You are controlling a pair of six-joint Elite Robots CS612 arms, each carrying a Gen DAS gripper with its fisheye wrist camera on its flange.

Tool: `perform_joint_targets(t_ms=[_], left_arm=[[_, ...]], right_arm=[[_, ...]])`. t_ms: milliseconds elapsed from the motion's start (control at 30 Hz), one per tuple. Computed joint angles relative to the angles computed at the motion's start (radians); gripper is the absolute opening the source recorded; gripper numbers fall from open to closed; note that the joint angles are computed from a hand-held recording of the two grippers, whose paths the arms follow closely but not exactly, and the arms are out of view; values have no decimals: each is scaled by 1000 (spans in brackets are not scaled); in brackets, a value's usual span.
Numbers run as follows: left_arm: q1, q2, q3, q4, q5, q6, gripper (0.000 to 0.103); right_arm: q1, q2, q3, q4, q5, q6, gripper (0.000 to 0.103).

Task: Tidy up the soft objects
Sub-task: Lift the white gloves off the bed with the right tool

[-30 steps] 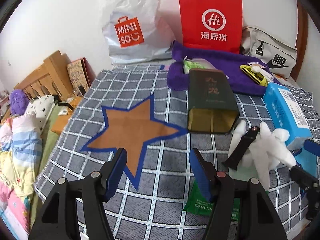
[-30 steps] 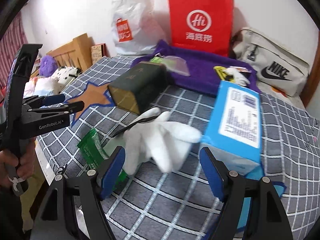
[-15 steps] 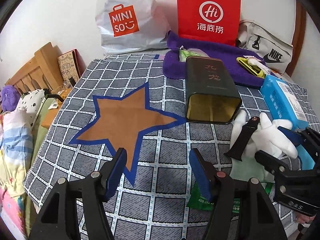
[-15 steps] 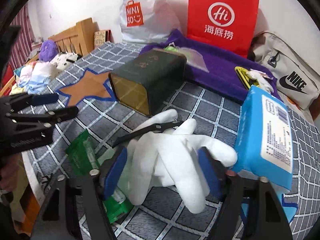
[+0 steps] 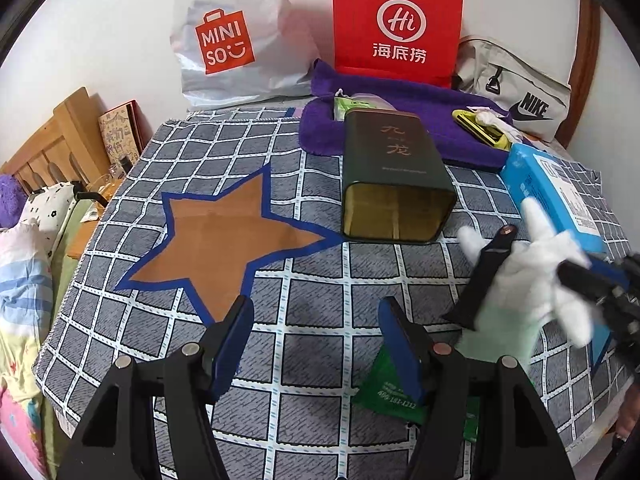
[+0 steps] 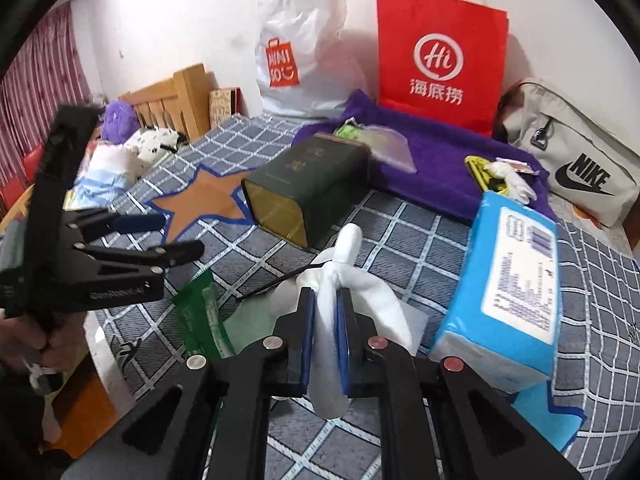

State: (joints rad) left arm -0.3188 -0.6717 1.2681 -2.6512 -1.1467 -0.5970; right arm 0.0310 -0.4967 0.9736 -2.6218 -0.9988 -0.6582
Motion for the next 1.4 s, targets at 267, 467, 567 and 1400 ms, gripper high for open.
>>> perform_joint_targets(t_ms=[267, 467, 567, 1400], left_arm=[[-3, -4, 1, -1, -20, 10, 63], [-6, -13, 14, -9, -17, 6, 66], [-8, -18, 20, -16, -12, 5, 66], [-15, 23, -5, -188, -310, 124, 68]], right_arm=[[-22, -7, 3, -105, 19, 100, 11], [-39, -29, 36, -120, 86, 98, 11], [-41, -43, 52, -115, 100, 89, 11], [-36, -43, 79, -9, 27, 31, 10]])
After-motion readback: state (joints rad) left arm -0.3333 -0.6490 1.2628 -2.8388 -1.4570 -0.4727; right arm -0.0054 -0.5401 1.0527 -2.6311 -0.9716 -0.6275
